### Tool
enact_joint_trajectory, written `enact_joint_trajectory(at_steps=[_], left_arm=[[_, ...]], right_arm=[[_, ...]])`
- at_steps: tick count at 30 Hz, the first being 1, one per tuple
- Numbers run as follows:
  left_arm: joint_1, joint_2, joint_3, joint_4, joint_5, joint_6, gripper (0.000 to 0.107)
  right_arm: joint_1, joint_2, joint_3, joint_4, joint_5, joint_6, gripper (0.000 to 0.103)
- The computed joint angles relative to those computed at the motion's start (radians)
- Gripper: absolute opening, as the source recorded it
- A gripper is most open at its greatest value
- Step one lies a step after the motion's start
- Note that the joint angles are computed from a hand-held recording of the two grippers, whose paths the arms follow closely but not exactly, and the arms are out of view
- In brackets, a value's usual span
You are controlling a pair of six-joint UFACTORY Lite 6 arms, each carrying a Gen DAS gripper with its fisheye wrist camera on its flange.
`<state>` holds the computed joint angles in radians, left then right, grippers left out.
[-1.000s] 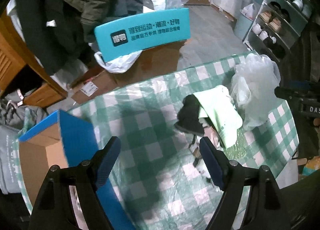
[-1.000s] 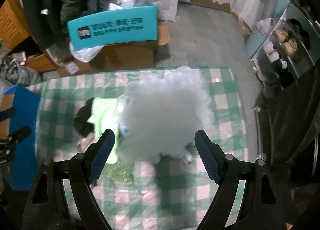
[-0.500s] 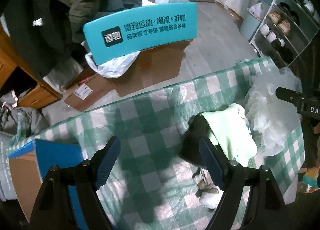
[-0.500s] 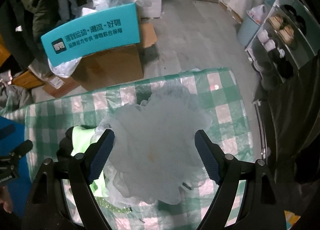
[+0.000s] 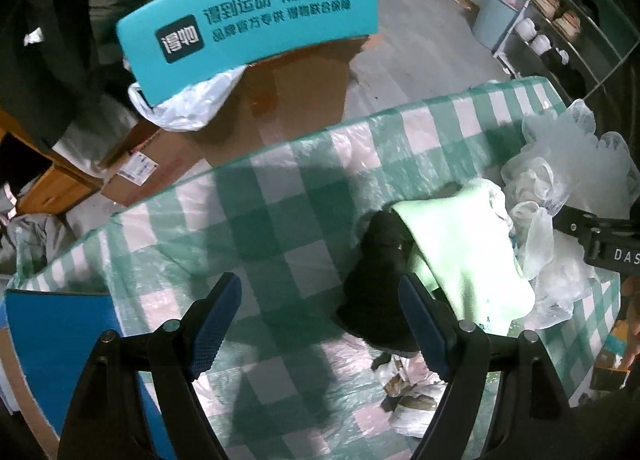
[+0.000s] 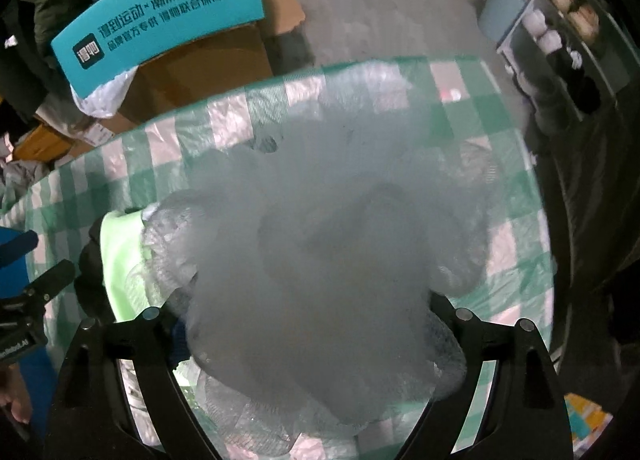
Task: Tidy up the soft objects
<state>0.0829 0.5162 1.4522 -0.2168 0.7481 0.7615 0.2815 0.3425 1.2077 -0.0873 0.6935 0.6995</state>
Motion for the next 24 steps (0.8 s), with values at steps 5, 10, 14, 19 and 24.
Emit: enact_joint_trajectory(at_steps=[5,10,14,19,24], left_arm=[[-0.032,0.013,-0.027,0.041,-0.037,-0.040,0.082],[-0.044,0.057,0.000,0.016,-0.019,-0.048,0.083],[-0.055,0.071,-0.001,0.006,-0.023,-0.039,0.083],[-0.072,0.091,-0.009,0.029,-0.053,-0.054,0.083],[-0.065,0.083,-0.030,-0.029,-0.053,0.006,0.059]], right_arm=[[-0.007,0.023,-0.014,0.050,-0.026,-0.035,0.087],[-0.006,0.052,-0.008,0.071,-0.046,-0.049,0.089],[-0.013,0.077,-0.019,0.135,-0.077,-0.104,0.090],[-0.013,0.089,-0.034,0.179,-0.107,-0.152,0.090],[0.011,0.091,-0.028,0.146,-0.123,-0.137,0.086]])
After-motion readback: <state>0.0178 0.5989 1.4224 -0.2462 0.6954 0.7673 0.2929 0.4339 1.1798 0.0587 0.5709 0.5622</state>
